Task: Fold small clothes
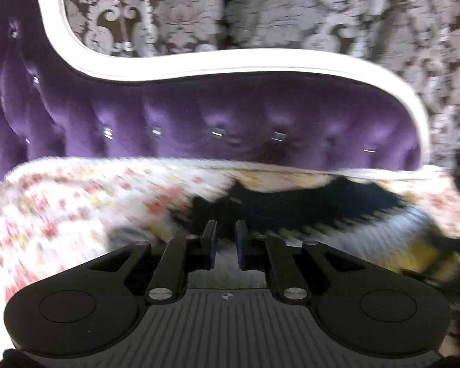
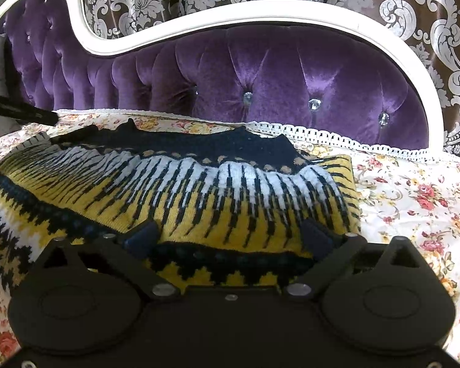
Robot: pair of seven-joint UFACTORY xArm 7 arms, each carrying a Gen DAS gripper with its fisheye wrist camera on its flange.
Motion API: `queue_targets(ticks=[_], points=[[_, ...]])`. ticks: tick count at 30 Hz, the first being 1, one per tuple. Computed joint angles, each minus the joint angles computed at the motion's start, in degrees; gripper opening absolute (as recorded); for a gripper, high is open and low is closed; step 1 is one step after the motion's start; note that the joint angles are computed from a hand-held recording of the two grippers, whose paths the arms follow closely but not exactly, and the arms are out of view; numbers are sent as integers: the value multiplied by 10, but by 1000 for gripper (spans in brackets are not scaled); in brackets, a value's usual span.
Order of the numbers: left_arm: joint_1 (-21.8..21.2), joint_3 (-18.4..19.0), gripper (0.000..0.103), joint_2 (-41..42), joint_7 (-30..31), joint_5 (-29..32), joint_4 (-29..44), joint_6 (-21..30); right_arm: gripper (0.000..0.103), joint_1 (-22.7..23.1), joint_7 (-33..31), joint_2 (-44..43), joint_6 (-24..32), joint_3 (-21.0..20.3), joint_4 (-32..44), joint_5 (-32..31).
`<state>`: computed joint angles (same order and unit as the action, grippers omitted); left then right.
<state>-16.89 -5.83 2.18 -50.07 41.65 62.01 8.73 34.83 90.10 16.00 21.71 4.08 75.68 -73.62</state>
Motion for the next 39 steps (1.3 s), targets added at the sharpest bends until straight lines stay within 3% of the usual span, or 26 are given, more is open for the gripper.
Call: queue_targets(ticks=[6, 8, 12, 15, 21, 27, 31, 34, 39], points=[[-20, -44, 22, -34, 14, 33, -60, 34, 99, 1, 3, 0, 1, -1, 0, -2], [-21, -50, 23, -36, -5, 49, -64, 65, 99, 0, 1, 1, 1, 0, 1, 0], [-11, -49, 24, -55, -28, 91, -93, 76, 99, 1, -3, 2, 2, 0, 2, 4], [-5, -56, 25, -80, -27, 78, -114, 91, 99, 1, -2, 2, 2, -1, 2, 2], [27, -68, 24, -99, -49, 16, -147, 46, 99, 2, -2, 2, 1, -2, 2, 3], [38, -92, 24, -103, -95, 14, -139, 77, 99, 1, 0, 2, -1, -1, 2, 2], [17, -94, 23, -109, -58, -26, -114, 137, 99, 2, -3, 3, 0, -2, 3, 4], [26, -109, 24, -128, -109, 17, -112, 112, 99, 2, -1, 1, 0, -2, 2, 3], [19, -127, 24, -90, -145, 61, -46, 130, 99, 2, 0, 1, 0, -1, 1, 2]])
